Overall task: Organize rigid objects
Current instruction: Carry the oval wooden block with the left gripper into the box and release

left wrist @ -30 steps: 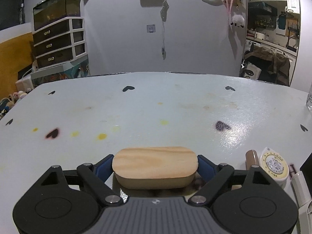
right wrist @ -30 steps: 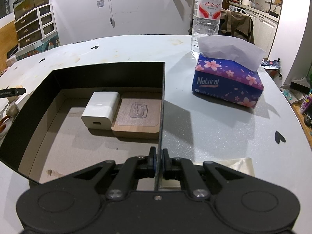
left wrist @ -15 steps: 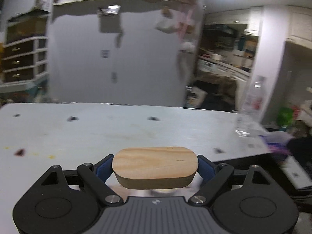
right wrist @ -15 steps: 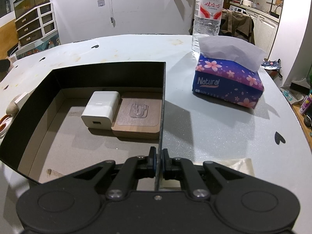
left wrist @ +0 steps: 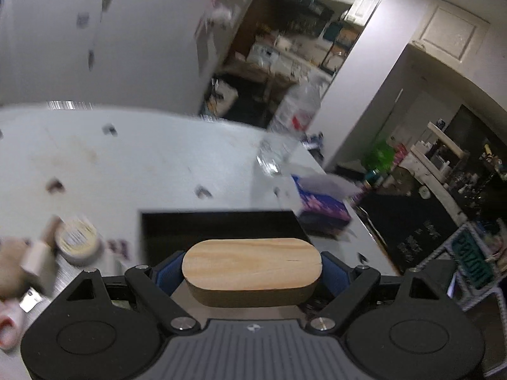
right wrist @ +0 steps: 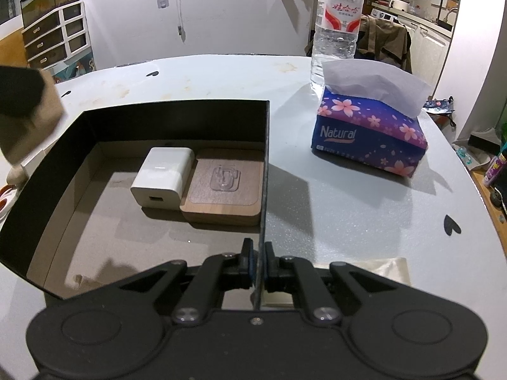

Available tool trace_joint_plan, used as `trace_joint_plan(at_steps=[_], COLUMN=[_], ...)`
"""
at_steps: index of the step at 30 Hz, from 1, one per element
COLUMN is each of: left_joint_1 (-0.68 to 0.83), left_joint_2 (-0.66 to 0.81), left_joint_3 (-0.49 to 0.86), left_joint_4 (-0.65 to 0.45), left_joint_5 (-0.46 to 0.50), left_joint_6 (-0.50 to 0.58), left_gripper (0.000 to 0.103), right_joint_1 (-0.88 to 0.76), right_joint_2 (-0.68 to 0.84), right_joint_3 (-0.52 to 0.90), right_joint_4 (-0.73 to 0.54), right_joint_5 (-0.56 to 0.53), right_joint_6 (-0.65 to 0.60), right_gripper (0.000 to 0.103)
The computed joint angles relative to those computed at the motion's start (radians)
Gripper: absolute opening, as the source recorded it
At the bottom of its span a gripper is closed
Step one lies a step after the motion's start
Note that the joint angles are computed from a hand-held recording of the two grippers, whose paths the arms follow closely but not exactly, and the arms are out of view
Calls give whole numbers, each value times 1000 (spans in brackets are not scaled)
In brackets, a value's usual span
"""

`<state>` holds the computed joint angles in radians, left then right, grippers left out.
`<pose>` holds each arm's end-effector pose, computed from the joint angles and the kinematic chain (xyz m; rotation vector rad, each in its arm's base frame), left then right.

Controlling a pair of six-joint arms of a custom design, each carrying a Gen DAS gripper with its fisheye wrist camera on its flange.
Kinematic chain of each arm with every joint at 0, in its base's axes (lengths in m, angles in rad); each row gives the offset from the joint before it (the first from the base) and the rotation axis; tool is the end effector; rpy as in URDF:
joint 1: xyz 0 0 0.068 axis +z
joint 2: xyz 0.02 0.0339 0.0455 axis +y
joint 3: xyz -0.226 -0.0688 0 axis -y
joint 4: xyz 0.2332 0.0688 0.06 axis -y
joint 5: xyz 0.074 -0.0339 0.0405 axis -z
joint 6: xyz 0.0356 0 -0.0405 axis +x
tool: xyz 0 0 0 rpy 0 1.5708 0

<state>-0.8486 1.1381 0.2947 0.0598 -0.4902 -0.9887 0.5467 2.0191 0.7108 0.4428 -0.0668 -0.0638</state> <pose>0.1446 -0.1388 0.1100 -0.3928 2.2404 -0.4033 0.2614 0.1618 0.0241 -0.7669 2.3333 0.2958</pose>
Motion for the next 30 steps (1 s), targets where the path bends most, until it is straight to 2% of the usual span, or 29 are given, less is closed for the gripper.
trace_joint_plan(at_steps=[3,5,10,14,17,20,30], left_joint_1=[54,59,98,113,129,148,165], left_joint_2=[128,204,374,490,552,598,631], left_joint_3=[57,94,148,183,188,192,186], left_joint_4=[60,83,164,228,298,346,381], left_joint_5=[120,151,218,219,232,260,295], left_joint_6=[-47,-77,-190,-255,-304,-343,-326], left_gripper=[88,88,88,88,89,98,98], right_joint_1=[1,-1,-8,-11,-16,-20,-21], right_joint_2=[0,-1,-1,-1,1,3,4], right_joint_3=[-1,-4,-7,-9,-9,-9,-10], right_joint_4=[1,5,12,14,18,20,24], right_joint_5=[1,-2,-14,-21,-30,-40,-44], right_joint_6=[1,-1,-2,-5,-7,-7,-6], right_gripper=[7,7,7,7,7,7,7])
